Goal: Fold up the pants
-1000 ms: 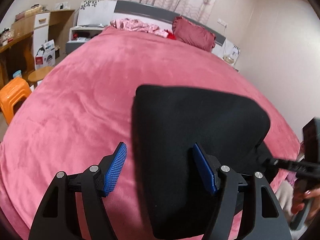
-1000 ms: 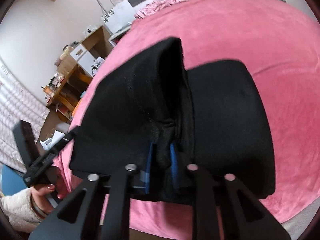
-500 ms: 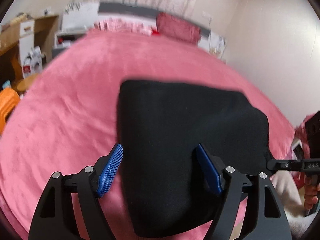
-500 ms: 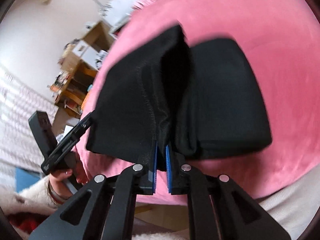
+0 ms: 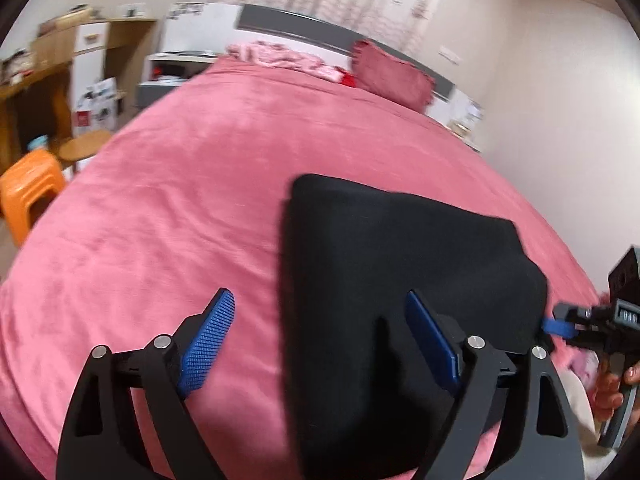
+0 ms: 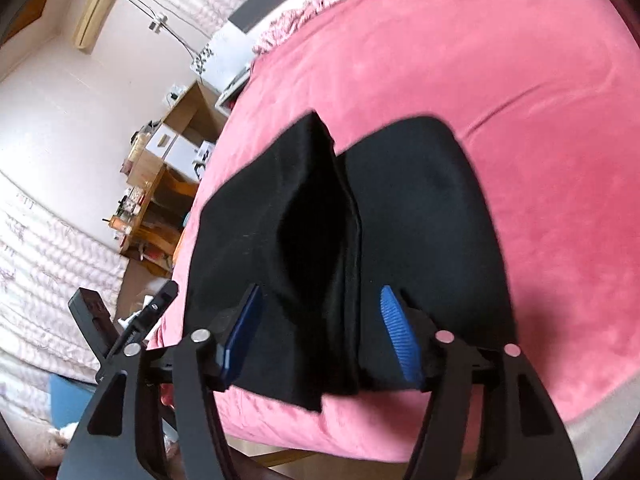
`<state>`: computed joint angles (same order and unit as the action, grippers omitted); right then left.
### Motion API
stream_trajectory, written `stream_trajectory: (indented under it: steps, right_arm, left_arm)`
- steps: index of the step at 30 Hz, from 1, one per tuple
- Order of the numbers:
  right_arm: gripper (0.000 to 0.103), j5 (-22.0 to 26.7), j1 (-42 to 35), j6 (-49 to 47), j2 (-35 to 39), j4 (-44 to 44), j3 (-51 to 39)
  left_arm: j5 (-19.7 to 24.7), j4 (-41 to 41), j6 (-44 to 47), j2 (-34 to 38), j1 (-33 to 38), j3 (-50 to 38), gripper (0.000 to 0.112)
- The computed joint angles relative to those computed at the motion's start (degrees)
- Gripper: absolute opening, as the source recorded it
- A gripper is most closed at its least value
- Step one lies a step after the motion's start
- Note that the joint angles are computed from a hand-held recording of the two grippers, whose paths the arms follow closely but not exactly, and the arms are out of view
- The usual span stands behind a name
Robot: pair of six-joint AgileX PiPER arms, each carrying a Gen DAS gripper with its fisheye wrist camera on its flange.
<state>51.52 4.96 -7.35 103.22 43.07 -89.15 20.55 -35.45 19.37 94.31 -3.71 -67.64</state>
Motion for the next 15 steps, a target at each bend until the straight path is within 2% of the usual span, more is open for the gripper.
stream_trajectory:
  steps: [3,6,8,9,10,12,15]
  right_arm:
    - [0.064,-2.9,0.9,-3.2,1.8,3.0,2.1]
    - [0.062,-3.8,1.9,-7.3,3.7,6.8,1.1]
    - [0.048,-4.5,3.6,-6.7,4.7,4.5,-0.3]
    - [0.030,-5.0,4.4,-5.8,5.2,2.7,-1.0]
    - [0.023,-5.3,4.3,-6.0,5.0,3.1,-0.5]
    - [0.015,-5.4,3.2,-7.8,3.9,6.9,1.1]
    - [0.012,-3.6,1.0,-9.4,0.9,10.0,0.2]
  left_arm:
    - [1.9,-1.6,-0.9,1.5,2.7,-0.6,0.086]
    - [5.3,-10.0,5.5,2.9,5.1,-0.7,0.086]
    - [6.7,-15.2,10.7,3.4,5.6,-0.1,0.086]
    - [7.1,-16.1,11.9,3.6,5.5,0.1,0.087]
    - [7.3,-15.6,11.8,3.9,5.1,-0.1,0.087]
    - [7.3,-12.6,10.2,3.8,3.6,-0.4,0.087]
    - [6.8,-10.8,9.7,2.1,1.6,-0.4,0.087]
